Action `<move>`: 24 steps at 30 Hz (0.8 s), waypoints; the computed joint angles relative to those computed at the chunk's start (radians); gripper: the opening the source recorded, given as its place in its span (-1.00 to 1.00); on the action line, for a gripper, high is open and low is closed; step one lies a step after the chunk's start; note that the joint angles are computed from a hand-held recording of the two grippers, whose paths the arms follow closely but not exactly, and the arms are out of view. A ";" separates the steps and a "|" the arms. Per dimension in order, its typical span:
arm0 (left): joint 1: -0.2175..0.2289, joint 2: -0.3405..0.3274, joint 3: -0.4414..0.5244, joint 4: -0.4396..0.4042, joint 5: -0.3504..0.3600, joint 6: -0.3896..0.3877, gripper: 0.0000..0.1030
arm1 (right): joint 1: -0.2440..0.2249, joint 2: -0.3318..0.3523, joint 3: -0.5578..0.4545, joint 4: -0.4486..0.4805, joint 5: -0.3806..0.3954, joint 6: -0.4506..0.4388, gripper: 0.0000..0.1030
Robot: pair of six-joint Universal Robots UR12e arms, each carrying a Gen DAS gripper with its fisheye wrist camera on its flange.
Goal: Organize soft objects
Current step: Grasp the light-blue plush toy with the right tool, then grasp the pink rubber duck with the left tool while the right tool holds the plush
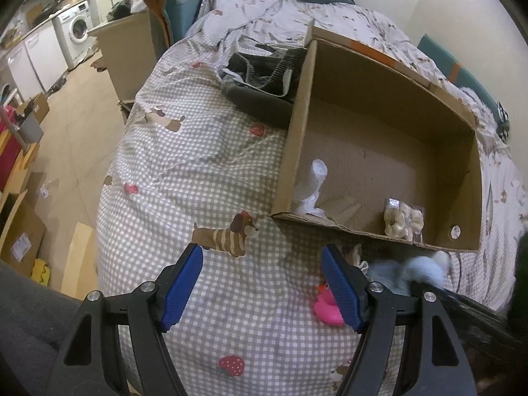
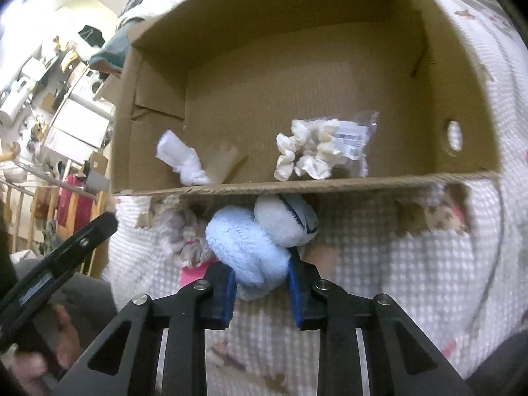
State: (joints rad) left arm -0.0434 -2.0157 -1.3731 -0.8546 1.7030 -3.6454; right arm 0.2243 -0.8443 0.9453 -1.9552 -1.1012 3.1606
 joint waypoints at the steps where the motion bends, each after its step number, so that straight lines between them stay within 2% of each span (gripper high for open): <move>1: 0.003 0.001 -0.002 -0.001 -0.005 -0.008 0.39 | -0.005 -0.011 0.010 -0.006 0.008 0.005 -0.46; 4: 0.007 0.003 -0.004 -0.006 -0.015 -0.024 0.39 | -0.019 -0.037 0.029 -0.011 0.019 0.008 -0.46; 7: 0.006 0.001 -0.001 -0.015 -0.018 -0.027 0.39 | -0.037 -0.077 0.082 -0.070 0.015 0.011 -0.46; 9: 0.004 -0.003 0.005 -0.026 -0.024 -0.018 0.39 | -0.053 -0.102 0.128 -0.137 0.061 0.028 -0.46; 13: -0.004 -0.019 0.024 -0.065 -0.057 0.039 0.39 | -0.064 -0.114 0.167 -0.211 0.095 0.084 -0.46; 18: -0.014 -0.046 0.055 -0.117 -0.136 0.129 0.39 | -0.063 -0.106 0.157 -0.205 0.083 0.100 -0.46; 24: -0.025 -0.088 0.101 -0.171 -0.186 0.184 0.39 | -0.064 -0.105 0.164 -0.230 0.087 0.125 -0.46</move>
